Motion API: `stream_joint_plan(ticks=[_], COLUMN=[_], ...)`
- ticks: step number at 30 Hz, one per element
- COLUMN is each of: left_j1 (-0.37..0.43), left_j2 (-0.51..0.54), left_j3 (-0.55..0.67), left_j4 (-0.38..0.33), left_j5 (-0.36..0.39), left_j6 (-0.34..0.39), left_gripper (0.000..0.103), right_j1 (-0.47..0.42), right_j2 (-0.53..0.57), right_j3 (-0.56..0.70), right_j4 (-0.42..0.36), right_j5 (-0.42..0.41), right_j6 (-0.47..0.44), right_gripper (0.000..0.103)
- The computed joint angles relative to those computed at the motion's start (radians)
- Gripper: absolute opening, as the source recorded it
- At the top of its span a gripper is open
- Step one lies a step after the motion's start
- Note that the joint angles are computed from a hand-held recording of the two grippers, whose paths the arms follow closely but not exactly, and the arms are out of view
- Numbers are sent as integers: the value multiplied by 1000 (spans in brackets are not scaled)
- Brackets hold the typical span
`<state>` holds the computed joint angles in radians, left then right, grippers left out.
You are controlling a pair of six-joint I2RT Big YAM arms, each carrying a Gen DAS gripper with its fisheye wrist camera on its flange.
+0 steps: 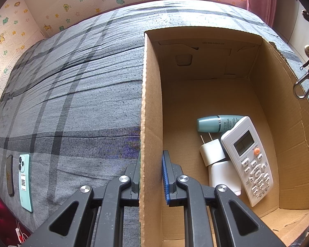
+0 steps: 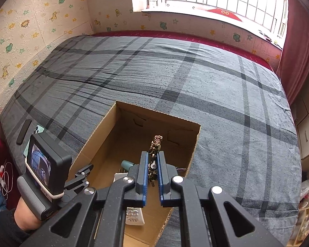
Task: Organize rigid objects
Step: 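Lift and carry the brass keychain with the right gripper into the box, then open the right gripper to drop the keychain beside the bottle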
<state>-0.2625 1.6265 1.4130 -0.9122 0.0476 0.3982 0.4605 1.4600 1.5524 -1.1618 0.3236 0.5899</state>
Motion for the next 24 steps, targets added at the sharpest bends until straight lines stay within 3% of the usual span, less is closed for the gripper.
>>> stream_joint_plan(ticks=[24], left_j1=[4], left_j2=[3], left_j3=[4], left_j4=[0], left_j5=[2], left_j6=[4], left_gripper=[16], right_j1=[-38], right_j2=[198], right_j3=[-5], right_j4=[12], right_j5=[-136], right_j6=[4], right_gripper=[7])
